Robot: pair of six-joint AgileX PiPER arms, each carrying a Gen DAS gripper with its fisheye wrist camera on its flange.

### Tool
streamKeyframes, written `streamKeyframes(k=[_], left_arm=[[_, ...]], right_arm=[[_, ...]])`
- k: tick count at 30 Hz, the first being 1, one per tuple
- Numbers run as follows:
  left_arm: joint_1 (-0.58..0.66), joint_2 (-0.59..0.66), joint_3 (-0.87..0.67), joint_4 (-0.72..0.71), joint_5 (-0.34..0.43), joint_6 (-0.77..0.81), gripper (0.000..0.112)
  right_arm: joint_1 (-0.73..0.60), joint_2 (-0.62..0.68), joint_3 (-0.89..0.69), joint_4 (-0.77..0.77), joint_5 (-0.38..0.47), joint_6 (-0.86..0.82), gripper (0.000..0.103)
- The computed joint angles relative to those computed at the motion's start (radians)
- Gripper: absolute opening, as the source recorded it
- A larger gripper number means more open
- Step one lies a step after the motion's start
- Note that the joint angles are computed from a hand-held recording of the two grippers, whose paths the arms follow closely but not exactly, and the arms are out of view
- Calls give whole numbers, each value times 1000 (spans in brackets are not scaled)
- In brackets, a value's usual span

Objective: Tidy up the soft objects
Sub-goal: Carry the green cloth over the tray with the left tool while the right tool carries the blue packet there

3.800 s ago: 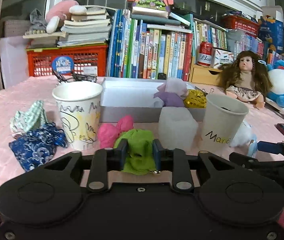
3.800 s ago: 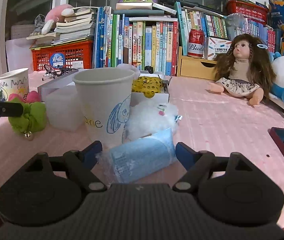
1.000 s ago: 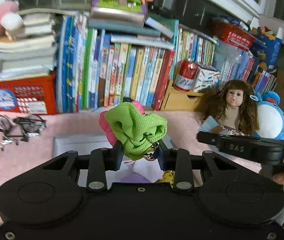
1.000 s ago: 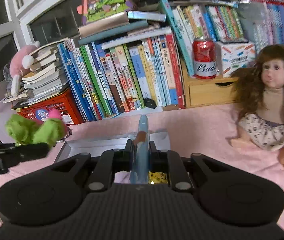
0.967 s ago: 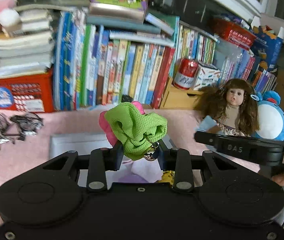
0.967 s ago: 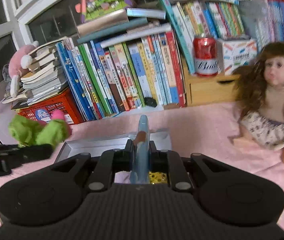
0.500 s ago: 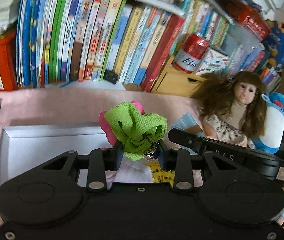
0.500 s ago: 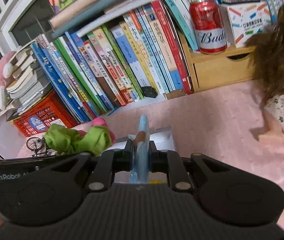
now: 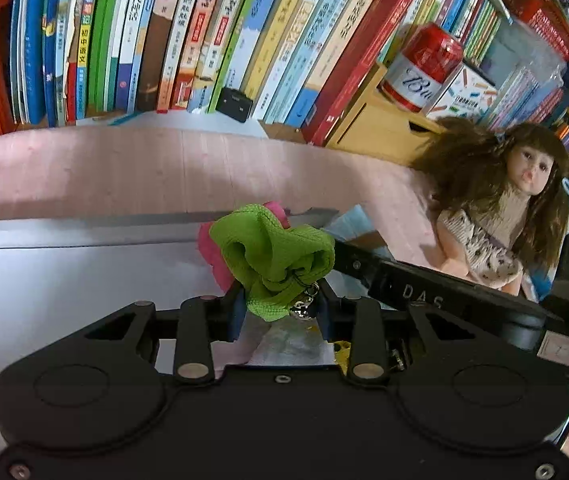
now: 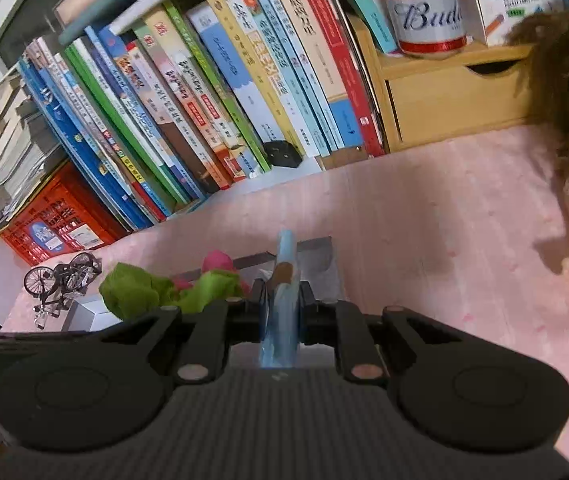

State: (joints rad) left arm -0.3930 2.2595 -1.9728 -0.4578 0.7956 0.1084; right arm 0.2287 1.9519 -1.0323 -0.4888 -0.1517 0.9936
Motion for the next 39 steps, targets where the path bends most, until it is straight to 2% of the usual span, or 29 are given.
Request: streamKeyframes(k=[6,9,21,23,27,29,33,36,39], left_arm=[[2,25,-18,-6,15,0,33],[-1,38,-33,-1,22,-4,33],[-4,62,-53,4,28,-17,35],[-3,51,-40,10,22,-24,38],[-3,-4,35,33,-26,-26,43],[3,-32,69,28,-39,-15,46],[8,-101,148,24,-77,9,52],[8,-160,208,28,-98,26,56],[8,-241,300,34,-142,51,66]], right_arm=[[-11,29,-11,-17,-7,27,20],[-17,38,-15,-76,-16,84,20],[-13,40,-16,-17,-15,9,24],[-13,36,-10,-13,-19,13,39],[0,9,15,98,-24,-98,51],[7,-10,31,149,-26,-151,62],[23,-54,69,231,-37,-238,64],[50,-101,102,381,-30,-391,66],[76,-153,146,505,-43,-519,72]])
